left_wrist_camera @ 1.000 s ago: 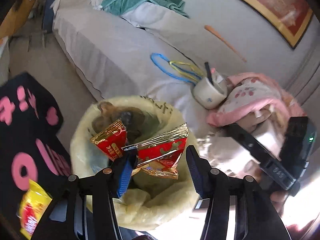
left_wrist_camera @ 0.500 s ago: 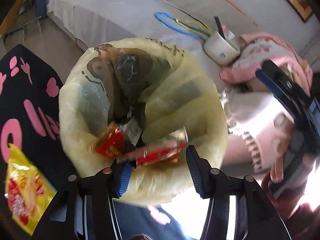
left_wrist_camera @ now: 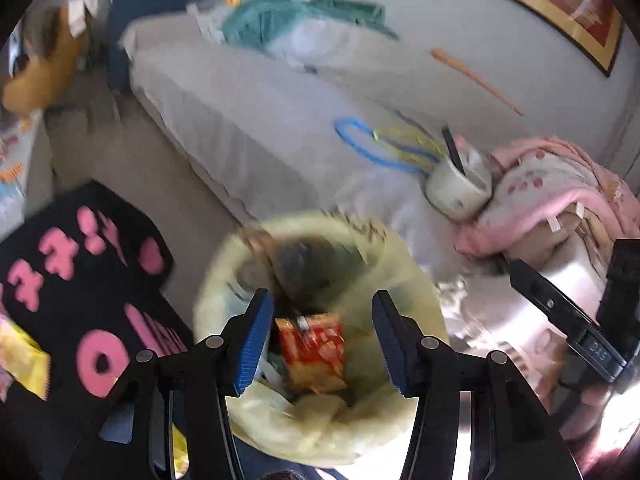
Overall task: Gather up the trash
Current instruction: 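Move both tools back over the table toward the red cup and yellow bag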
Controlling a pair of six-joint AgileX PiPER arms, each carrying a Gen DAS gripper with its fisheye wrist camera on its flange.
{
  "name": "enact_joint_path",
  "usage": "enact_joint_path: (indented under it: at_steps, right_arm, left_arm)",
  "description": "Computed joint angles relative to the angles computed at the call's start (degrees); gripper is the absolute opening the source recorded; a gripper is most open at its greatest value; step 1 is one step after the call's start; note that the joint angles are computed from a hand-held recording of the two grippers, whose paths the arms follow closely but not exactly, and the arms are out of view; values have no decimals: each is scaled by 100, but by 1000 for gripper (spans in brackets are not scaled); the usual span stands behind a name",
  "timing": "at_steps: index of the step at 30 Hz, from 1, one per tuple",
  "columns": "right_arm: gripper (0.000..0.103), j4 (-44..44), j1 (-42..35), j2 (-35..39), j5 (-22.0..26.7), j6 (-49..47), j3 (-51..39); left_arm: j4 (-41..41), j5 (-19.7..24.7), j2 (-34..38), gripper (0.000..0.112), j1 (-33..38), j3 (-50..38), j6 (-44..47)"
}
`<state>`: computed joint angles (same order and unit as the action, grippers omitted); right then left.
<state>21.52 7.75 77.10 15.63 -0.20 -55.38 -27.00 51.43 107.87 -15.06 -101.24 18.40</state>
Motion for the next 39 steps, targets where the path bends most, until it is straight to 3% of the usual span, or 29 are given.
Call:
enact_joint_path:
  at_steps: [5, 8, 13, 17, 23, 26, 31, 35, 39]
  right_arm:
    - [62, -412, 337, 89, 21, 258, -97]
    - [62, -879, 691, 160, 33, 685, -238]
    - [62, -1849, 1548, 387, 174, 1449, -654]
    - [60, -2510, 2281, 832, 386, 2051, -1239]
    - [60, -3433, 3378, 1828, 925, 2991, -2393]
    - [60, -3739, 3719, 2441, 1348, 3224, -3061]
    - [59, -3638, 3846, 3344, 1972, 3014, -4079]
    - [59, -3697, 3723, 3794, 2298, 3107, -4590]
    - [59, -3125, 3548, 4314, 2608, 2720, -5181]
  left_arm:
    - [293, -919, -1003, 53, 222, 1345, 1]
    - [1440, -1431, -1585, 53, 212, 2042, -806]
    - [1920, -1671, -2508, 53, 664, 2961, -1039]
    - [1688, -1705, -3253, 53, 1346, 3578, -602]
    - [462, -1542, -3917, 53, 2999, 4194, 957]
    - [-829, -1010, -3901, 53, 4329, 4333, 2348]
    - [-2077, 46, -3320, 53, 6417, 4305, 3889]
    - [-2438, 333, -2908, 53, 7209, 4267, 4391]
    - [-2653, 745, -2398, 53, 7481, 4113, 4375]
